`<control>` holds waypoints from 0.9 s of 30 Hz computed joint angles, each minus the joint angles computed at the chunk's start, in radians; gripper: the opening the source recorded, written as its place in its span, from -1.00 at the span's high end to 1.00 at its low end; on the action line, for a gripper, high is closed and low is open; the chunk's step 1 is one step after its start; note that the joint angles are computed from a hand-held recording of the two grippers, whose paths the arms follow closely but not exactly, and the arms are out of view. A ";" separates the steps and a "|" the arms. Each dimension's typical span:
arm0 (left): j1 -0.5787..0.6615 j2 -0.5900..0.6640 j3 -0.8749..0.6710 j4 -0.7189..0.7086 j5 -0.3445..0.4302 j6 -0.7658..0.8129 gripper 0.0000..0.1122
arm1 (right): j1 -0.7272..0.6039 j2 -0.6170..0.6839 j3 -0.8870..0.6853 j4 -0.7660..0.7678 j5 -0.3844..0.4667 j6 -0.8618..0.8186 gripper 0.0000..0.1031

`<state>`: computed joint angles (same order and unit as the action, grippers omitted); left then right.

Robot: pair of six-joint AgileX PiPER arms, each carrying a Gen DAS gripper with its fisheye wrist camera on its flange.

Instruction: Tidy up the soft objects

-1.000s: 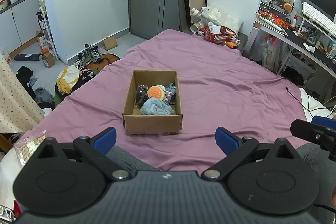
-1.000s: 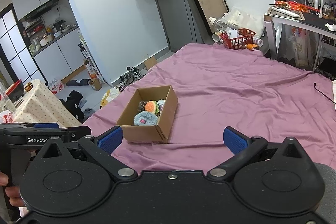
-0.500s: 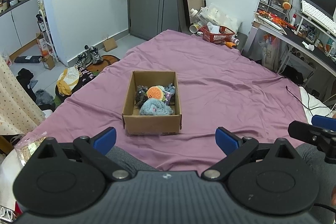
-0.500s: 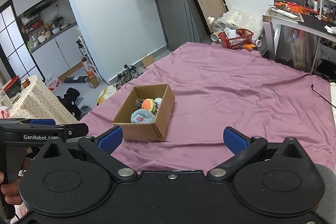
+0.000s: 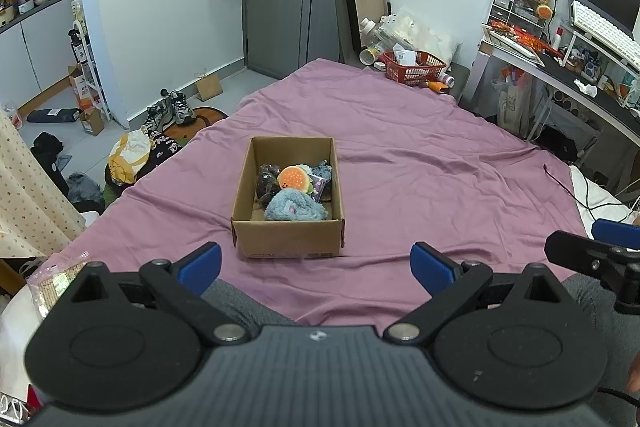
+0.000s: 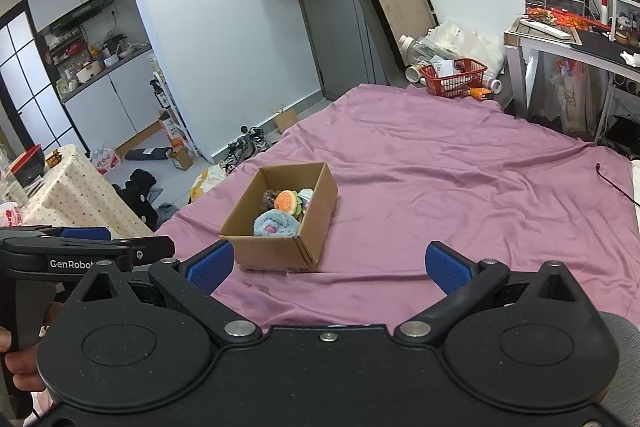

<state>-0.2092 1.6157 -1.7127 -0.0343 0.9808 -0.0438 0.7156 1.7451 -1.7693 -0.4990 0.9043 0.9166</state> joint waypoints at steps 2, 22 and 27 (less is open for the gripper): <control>0.002 -0.003 0.003 -0.004 -0.001 0.005 -0.78 | 0.002 0.000 -0.003 -0.008 0.006 0.002 -1.00; 0.014 -0.021 0.056 -0.040 -0.070 0.040 -0.78 | -0.014 -0.035 0.096 -0.100 -0.047 0.176 -1.00; 0.022 -0.026 0.088 -0.056 -0.106 0.054 -0.78 | -0.011 -0.016 0.092 -0.106 -0.061 0.185 -1.00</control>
<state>-0.1872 1.5902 -1.6243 -0.0908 0.8750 0.0103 0.7046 1.7289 -1.6777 -0.6048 0.8433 1.1012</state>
